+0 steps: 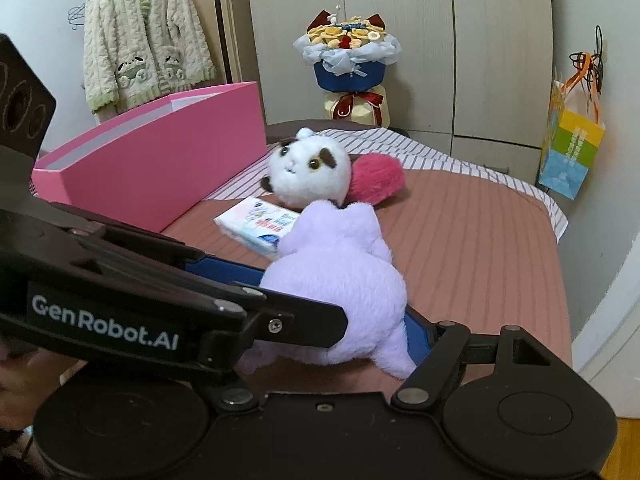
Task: Organize soft objects
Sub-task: 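Lift the plush bunny with the right tool and carry it over the box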
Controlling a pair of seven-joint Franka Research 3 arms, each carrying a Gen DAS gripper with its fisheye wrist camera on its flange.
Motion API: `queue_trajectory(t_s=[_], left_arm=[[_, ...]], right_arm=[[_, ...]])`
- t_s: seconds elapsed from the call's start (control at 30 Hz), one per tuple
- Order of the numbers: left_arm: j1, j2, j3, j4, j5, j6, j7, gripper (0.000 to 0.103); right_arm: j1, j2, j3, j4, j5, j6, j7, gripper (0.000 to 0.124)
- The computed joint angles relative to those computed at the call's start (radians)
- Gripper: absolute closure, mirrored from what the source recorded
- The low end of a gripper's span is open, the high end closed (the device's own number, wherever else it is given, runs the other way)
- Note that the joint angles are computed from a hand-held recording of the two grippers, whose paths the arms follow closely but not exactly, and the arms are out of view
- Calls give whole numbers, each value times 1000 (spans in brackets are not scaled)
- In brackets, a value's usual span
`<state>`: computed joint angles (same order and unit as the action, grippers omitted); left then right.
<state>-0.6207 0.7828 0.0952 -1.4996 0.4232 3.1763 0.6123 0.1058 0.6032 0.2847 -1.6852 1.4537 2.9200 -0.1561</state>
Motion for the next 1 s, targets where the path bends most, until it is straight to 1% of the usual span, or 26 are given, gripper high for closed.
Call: queue_trajectory(t_s=[0.1,0.13,0.2,0.23,0.27,0.33,0.43,0.5,0.57,0.73,0.83,0.87,0.93,0.97,1.0], left_arm=[[30,-40,-44,-51,1,-4,19,57],[59,-56,-84,-72,1,-9,38,57],[102,-80,-139,-107,2,-13,76,57],[125,-92,-169,-126,-3,-19,94,57],[145,-104,-195,-144,-10,-24,109,57],[175,-127,-230,-183,-23,-10,130,57],[208,-165,-266,-241,-44,12,156,57],[229,-192,-291,-279,-56,19,173,57],[228,-232,-289,-329,-65,25,179,57],[156,-350,-209,-450,-60,29,157,58],[154,-428,-198,-535,-60,44,141,59],[144,-457,-184,-564,-58,46,132,59],[101,-513,-135,-612,-40,41,107,59],[113,-537,-143,-633,-37,44,101,59],[156,-563,-184,-658,-46,47,107,59]], right_arm=[[6,-30,0,-38,5,8,19,45],[14,-43,-5,-55,-6,11,40,45],[34,-70,-15,-90,-35,29,86,45],[36,-84,-11,-108,-31,40,77,45],[41,-96,-12,-125,-37,45,83,45],[50,-117,-19,-153,-65,40,126,45],[50,-150,5,-187,15,80,24,45],[63,-176,-3,-210,51,79,-13,45],[82,-210,-17,-241,73,71,-36,45],[125,-280,-56,-302,135,7,-92,45],[150,-322,-79,-333,151,-44,-108,45],[157,-338,-85,-344,147,-65,-111,45],[170,-363,-96,-358,127,-102,-99,45],[176,-378,-102,-368,98,-124,-63,45],[183,-389,-106,-370,63,-143,-17,45]])
